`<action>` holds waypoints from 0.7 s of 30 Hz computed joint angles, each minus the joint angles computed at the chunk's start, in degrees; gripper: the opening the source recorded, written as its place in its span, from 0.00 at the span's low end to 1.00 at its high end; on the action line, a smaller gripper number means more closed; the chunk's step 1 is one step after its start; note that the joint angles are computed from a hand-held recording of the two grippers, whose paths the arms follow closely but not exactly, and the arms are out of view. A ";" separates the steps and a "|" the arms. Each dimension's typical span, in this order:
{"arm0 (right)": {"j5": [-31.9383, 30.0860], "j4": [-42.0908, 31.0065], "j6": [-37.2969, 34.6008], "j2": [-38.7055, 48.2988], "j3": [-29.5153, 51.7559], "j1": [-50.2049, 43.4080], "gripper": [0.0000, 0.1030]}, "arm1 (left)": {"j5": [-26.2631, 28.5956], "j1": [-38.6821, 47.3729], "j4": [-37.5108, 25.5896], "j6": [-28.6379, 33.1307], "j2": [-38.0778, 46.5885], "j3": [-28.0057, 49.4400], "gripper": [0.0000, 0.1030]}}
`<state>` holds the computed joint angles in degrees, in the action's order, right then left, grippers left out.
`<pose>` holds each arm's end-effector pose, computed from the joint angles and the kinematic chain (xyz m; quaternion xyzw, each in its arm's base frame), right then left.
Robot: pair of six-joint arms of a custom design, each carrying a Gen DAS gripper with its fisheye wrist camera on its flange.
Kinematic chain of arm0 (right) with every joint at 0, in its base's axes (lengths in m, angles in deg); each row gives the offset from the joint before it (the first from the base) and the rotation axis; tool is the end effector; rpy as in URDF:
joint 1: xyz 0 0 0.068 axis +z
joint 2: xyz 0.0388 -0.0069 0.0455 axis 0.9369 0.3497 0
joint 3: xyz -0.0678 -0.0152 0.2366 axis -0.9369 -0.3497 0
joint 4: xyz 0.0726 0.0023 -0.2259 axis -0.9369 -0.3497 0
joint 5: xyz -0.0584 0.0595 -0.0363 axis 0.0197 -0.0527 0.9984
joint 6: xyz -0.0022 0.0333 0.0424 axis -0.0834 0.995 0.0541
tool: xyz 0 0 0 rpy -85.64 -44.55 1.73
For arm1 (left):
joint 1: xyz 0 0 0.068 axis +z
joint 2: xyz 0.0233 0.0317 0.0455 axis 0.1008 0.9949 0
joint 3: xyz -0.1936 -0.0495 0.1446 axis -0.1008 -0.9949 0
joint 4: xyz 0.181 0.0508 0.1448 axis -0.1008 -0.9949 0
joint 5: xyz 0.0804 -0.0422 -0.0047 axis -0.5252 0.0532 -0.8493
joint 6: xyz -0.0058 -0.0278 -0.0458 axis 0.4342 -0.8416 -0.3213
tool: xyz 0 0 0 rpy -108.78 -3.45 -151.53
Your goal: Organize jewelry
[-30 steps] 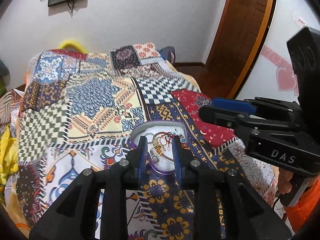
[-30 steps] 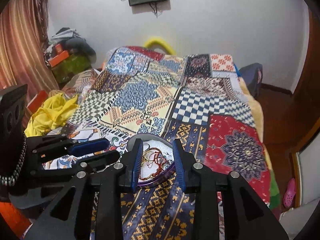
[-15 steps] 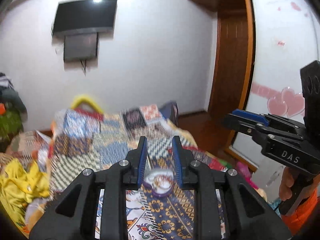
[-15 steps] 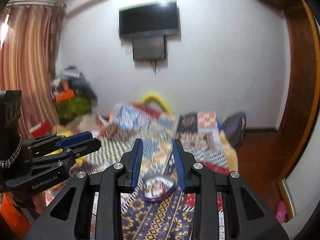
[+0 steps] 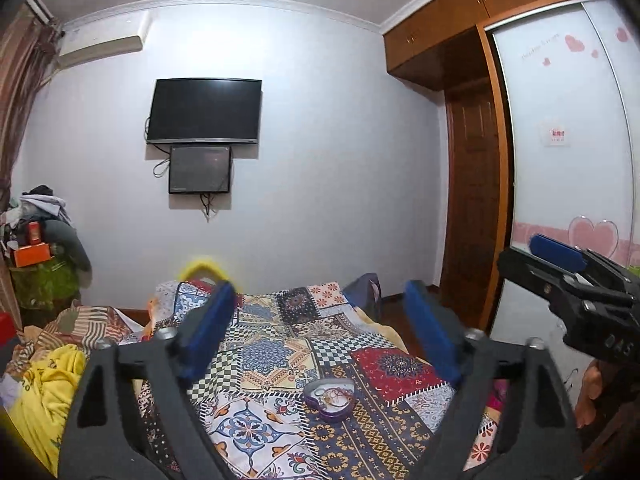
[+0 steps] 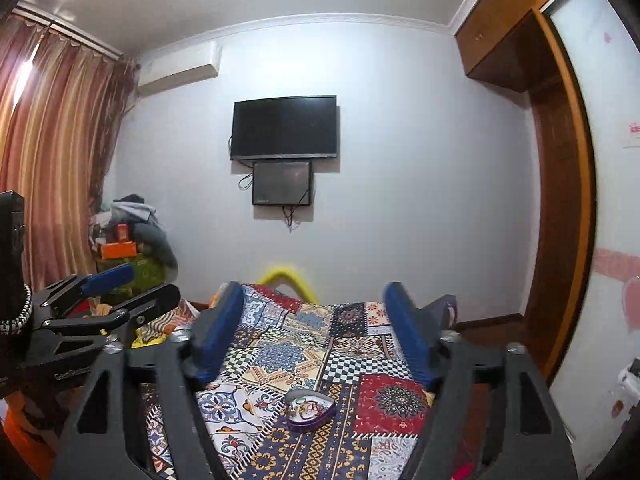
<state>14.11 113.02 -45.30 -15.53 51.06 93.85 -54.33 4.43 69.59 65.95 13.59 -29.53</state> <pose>0.2488 0.1135 0.2636 -0.1675 0.7095 0.1490 0.6680 0.2074 -0.0038 0.2740 -0.0112 0.7395 -0.0047 0.6731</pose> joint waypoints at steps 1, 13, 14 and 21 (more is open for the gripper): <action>0.85 0.63 0.18 -0.04 -0.37 0.31 0.83 | -0.60 -0.34 0.03 -0.17 -0.84 -0.67 0.91; 4.64 0.20 0.76 -4.22 -4.16 2.07 0.98 | -0.94 -0.25 -4.11 -1.59 -5.48 -2.36 0.93; 4.35 -0.07 0.89 -4.32 -4.05 1.91 0.98 | -0.87 -0.08 -4.30 -1.62 -5.73 -2.42 0.93; 3.35 -0.59 1.19 -5.60 -5.41 1.00 0.98 | -1.55 -0.22 -4.71 -1.84 -5.67 -2.44 0.93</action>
<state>17.46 112.43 -44.11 -21.13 45.65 94.85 -55.87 4.21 64.88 64.11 7.92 -31.96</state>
